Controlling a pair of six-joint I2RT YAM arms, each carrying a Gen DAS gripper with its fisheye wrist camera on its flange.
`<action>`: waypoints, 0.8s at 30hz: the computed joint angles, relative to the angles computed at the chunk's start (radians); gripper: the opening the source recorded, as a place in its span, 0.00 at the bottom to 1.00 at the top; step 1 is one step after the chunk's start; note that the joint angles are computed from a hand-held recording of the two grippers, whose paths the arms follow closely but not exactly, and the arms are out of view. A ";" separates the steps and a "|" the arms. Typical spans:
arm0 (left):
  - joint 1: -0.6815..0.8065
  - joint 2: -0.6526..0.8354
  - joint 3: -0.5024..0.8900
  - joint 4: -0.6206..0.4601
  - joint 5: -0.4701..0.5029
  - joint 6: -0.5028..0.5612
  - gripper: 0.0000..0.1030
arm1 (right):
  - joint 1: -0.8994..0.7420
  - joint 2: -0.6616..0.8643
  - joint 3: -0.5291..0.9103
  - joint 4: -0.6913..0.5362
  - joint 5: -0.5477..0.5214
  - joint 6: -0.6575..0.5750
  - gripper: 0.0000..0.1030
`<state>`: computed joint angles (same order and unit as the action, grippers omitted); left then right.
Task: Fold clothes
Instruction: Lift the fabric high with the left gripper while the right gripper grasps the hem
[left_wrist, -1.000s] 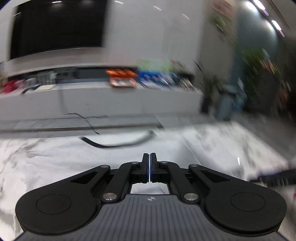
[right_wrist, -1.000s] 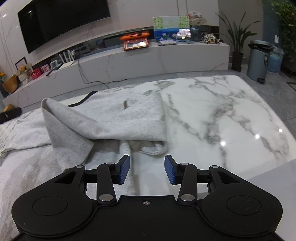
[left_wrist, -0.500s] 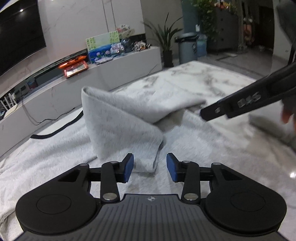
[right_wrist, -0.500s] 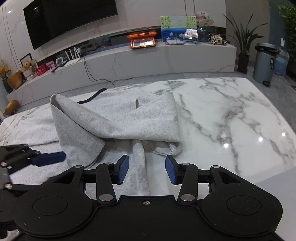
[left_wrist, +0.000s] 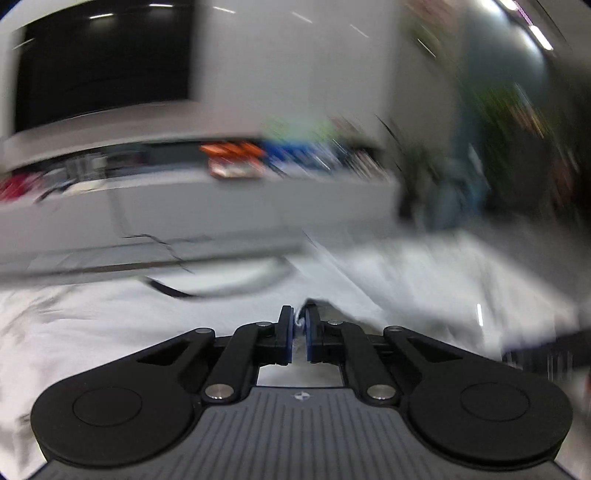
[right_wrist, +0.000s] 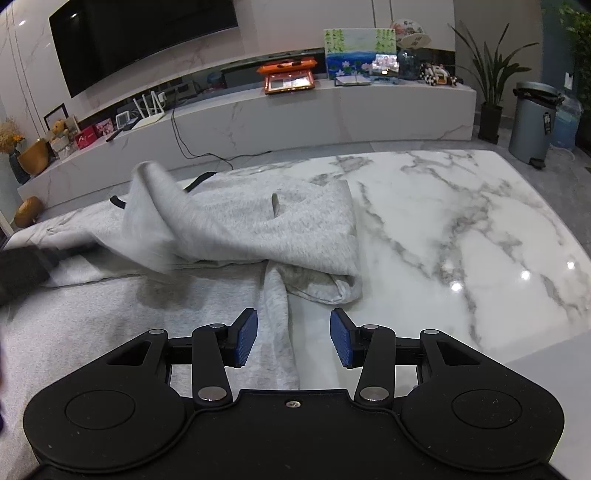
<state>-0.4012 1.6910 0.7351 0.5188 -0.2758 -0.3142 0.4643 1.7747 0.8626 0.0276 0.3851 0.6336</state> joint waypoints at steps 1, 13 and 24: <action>0.027 -0.028 -0.028 0.016 -0.016 -0.017 0.05 | 0.001 0.003 0.002 0.000 0.000 -0.001 0.41; 0.250 -0.086 -0.100 -0.099 -0.030 -0.069 0.05 | 0.032 0.076 0.066 0.008 -0.003 -0.014 0.41; 0.297 -0.163 -0.230 0.059 -0.112 -0.057 0.04 | 0.059 0.177 0.169 0.003 0.032 -0.059 0.41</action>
